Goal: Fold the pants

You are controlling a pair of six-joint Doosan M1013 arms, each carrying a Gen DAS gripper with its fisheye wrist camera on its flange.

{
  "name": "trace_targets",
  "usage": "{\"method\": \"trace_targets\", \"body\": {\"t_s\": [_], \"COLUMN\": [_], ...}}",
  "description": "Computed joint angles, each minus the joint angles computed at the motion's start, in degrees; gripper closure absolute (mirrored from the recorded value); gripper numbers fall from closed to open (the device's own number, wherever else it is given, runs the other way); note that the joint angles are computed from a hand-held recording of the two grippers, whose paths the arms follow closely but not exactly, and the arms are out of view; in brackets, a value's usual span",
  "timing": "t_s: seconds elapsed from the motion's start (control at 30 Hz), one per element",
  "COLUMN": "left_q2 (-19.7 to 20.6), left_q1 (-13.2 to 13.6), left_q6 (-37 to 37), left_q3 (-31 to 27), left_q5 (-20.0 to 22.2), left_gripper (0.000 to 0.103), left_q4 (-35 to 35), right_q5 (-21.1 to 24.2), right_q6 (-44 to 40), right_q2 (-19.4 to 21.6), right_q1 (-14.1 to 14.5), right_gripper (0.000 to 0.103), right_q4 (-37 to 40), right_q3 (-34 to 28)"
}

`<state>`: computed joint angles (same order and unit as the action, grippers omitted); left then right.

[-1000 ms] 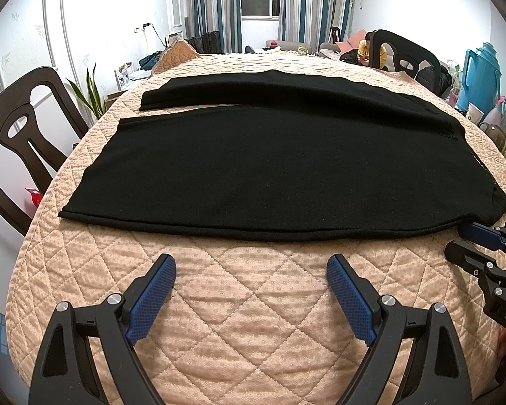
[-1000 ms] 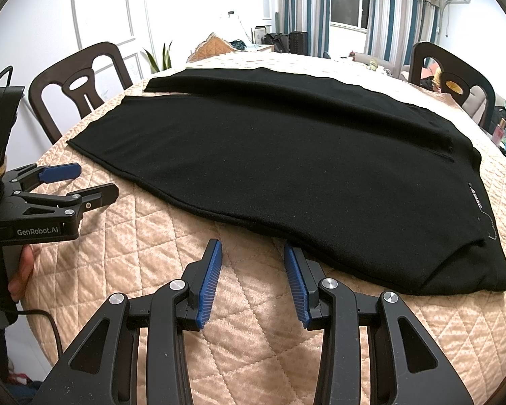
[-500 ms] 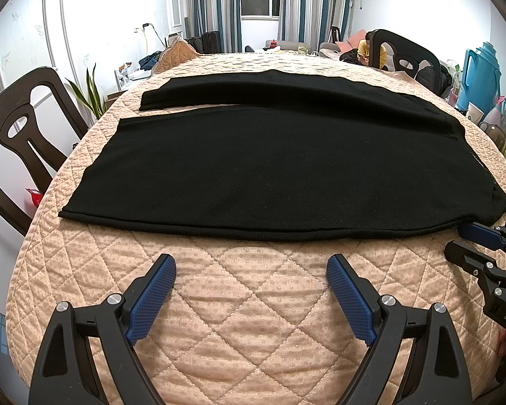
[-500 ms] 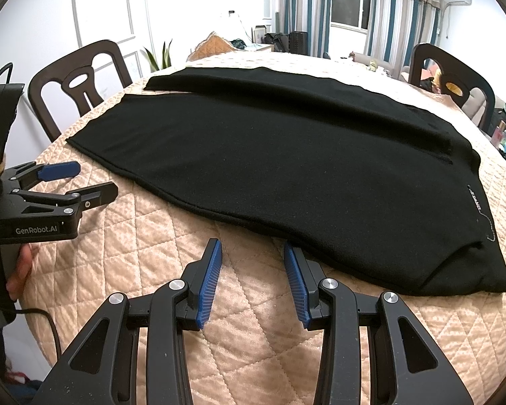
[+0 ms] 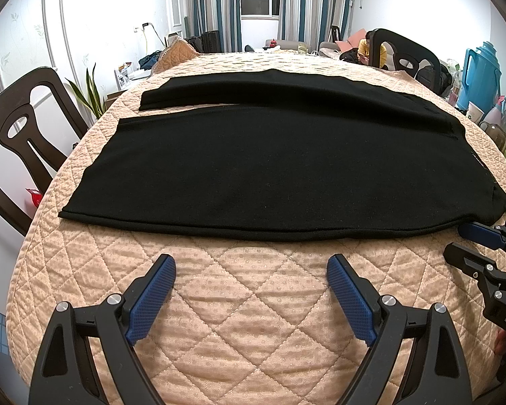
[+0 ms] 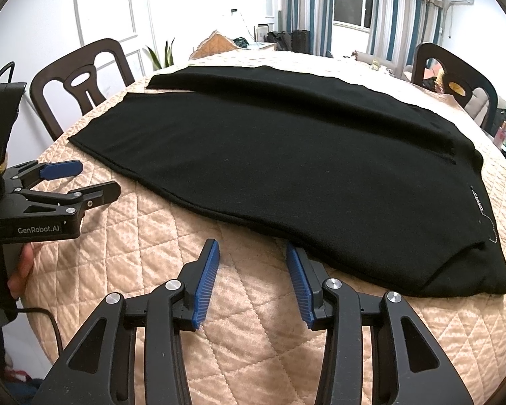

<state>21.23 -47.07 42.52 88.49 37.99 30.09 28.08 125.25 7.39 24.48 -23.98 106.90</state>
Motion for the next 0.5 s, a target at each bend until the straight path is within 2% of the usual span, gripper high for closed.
{"method": "trace_targets", "body": {"t_s": [0.5], "left_q2": [0.0], "left_q1": [0.0], "left_q6": [0.0], "left_q3": [0.0], "left_q5": [0.0], "left_gripper": [0.010], "left_q4": [0.0], "right_q5": [0.1], "right_q6": [-0.8], "right_q2": [-0.2], "right_q1": [-0.2], "right_gripper": [0.059], "right_q4": [0.8], "right_q3": [0.2]}}
